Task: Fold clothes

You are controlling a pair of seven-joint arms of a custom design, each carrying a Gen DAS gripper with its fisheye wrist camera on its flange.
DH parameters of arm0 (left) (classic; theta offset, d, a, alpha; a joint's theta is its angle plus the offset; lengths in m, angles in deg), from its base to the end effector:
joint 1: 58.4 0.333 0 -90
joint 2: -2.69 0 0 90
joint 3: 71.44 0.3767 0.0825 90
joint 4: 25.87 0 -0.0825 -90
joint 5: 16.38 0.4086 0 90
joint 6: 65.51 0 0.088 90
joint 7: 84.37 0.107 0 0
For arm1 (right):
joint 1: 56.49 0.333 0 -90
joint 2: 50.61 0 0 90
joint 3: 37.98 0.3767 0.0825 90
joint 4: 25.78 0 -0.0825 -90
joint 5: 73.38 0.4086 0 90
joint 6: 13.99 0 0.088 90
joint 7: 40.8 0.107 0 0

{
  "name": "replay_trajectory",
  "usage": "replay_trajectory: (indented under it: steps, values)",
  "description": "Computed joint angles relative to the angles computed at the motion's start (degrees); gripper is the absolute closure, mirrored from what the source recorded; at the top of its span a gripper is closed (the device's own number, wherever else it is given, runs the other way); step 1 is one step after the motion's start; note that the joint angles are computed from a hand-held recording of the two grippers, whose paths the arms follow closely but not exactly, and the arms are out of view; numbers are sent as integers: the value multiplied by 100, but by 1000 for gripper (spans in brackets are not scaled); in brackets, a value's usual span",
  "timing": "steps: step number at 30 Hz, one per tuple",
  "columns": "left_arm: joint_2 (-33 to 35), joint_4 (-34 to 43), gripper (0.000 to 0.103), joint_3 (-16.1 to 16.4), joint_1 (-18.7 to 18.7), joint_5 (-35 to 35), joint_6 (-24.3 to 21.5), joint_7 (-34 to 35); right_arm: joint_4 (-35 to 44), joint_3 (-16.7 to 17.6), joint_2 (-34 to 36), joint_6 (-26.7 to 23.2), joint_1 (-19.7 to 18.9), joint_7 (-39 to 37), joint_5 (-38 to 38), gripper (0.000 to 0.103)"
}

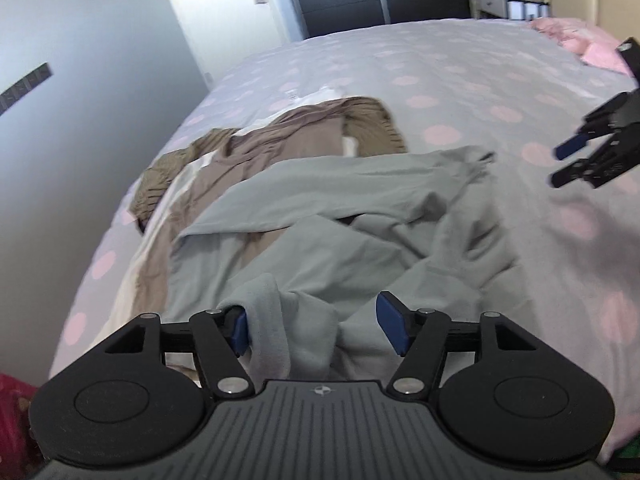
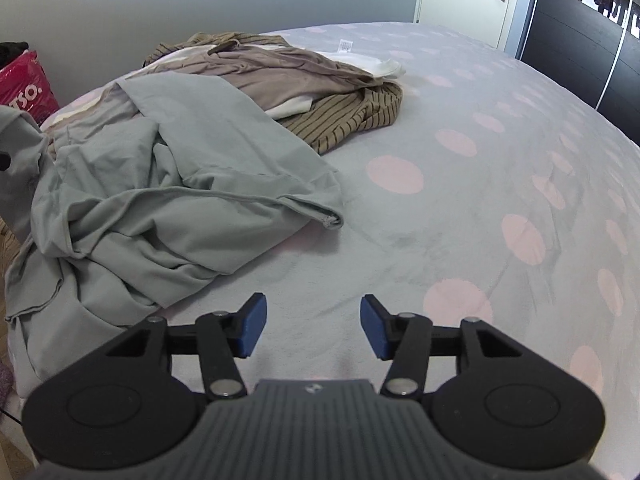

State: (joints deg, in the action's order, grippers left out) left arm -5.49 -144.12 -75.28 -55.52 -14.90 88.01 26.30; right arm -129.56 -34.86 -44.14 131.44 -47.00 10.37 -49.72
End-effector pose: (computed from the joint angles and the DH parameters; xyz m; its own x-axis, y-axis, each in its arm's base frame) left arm 0.5776 -0.0130 0.6375 -0.2794 -0.9202 -0.2741 -0.6700 0.3913 -0.6308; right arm 0.6548 0.1398 0.5964 0.5806 -0.8139 0.0217 -0.6199 -0.4591 -0.6364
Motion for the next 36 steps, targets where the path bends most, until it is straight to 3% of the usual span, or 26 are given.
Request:
replay_trajectory:
  steps: [1,5,7,10,12,17,20,25,29,34,36]
  values:
    - [69,71,42,-73,132,339,-59,-443,35,3,39,-34,-5,-7,23,48]
    - [362,517,41,59,264,351,-624,-747,98,23,111,-70,-17,11,91,45]
    - [406,666,41,106,321,379,-868,-777,122,32,136,-87,-24,13,125,41]
    - [505,1056,41,165,371,229,-1758,-514,139,40,156,-89,-22,39,115,40]
    - [434,1035,41,197,430,198,-1830,-579,135,44,157,-72,-18,38,95,40]
    - [103,772,40,155,512,623,-1659,-1114,130,32,164,-26,11,149,-65,40]
    - [-210,437,42,208,334,154,-1286,-517,110,34,148,17,24,206,-140,40]
    - [-431,159,45,232,-96,-822,-1221,539,48,58,102,125,45,154,-185,41]
    - [-434,-156,45,83,-368,-874,-1050,1330,-6,112,38,155,-12,-305,174,41]
    - [-369,-670,47,-85,-572,-677,-412,1893,139,96,25,-351,-90,-775,690,43]
    - [-376,-901,47,-149,-593,-508,-6,1975,96,80,-10,-327,-81,-856,796,43]
